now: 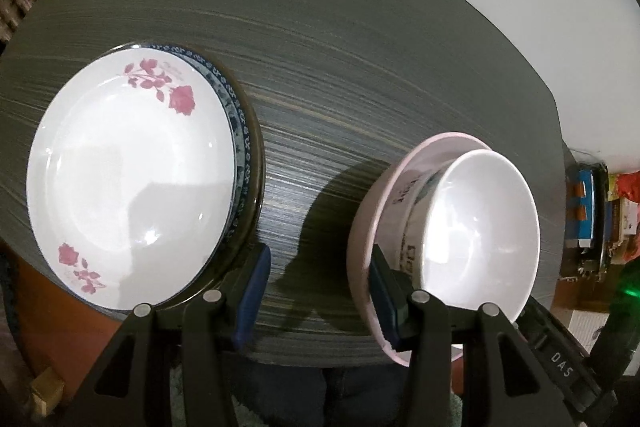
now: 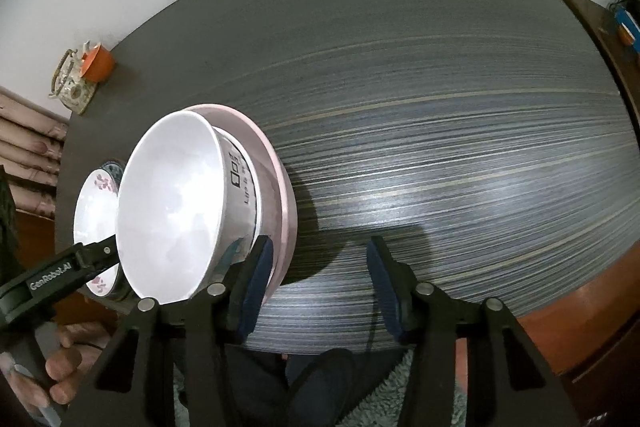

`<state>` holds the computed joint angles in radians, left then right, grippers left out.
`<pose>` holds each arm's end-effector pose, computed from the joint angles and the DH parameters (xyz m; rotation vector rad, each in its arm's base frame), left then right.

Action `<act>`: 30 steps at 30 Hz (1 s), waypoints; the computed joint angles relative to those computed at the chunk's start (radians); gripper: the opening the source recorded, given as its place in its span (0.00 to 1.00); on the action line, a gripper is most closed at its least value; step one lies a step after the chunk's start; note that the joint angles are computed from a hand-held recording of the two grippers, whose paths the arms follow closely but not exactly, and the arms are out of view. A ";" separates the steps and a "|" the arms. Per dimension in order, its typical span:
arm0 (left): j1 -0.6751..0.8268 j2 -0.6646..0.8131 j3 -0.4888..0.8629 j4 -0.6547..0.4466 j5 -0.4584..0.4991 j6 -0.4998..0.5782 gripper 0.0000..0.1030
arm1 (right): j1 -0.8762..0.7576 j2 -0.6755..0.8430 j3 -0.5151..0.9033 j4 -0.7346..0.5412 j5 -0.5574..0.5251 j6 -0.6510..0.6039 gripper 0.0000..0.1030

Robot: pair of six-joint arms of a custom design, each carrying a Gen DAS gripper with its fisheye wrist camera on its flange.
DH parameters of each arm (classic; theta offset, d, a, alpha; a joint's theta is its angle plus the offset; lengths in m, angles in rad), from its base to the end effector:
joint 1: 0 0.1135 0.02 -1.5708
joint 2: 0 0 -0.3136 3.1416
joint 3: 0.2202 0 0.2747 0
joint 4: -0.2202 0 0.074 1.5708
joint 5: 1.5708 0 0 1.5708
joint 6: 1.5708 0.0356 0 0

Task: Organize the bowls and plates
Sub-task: 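Grip the pink bowl rim with the right tool while the left tool grips it too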

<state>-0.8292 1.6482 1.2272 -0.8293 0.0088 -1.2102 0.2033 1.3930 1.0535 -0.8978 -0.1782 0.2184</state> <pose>0.2348 -0.2568 0.2674 -0.5571 2.8999 -0.4134 0.2661 0.0613 0.2864 -0.0212 2.8327 0.3472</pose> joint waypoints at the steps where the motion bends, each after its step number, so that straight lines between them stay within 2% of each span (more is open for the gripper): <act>1: 0.002 0.002 -0.005 0.009 0.005 0.000 0.48 | 0.001 0.006 -0.001 0.005 0.003 0.000 0.43; 8: -0.003 0.028 -0.004 0.012 -0.009 0.023 0.47 | 0.008 0.035 -0.009 0.033 0.004 0.005 0.39; 21: 0.025 0.008 -0.030 0.034 0.012 0.063 0.48 | -0.002 0.048 -0.016 0.048 0.000 -0.002 0.38; 26: 0.016 0.009 -0.025 0.026 -0.010 0.074 0.46 | 0.011 0.048 -0.014 0.048 0.004 0.008 0.31; 28: 0.004 0.011 -0.019 0.029 -0.030 0.088 0.40 | 0.012 0.047 -0.014 0.048 0.000 0.013 0.28; 30: 0.003 -0.003 -0.041 0.083 -0.010 0.091 0.24 | 0.012 0.047 -0.011 0.044 -0.006 0.017 0.24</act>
<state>-0.8257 1.6451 1.1860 -0.7468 -0.0010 -1.1192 0.2155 1.4404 1.0421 -0.8534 -0.1841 0.2355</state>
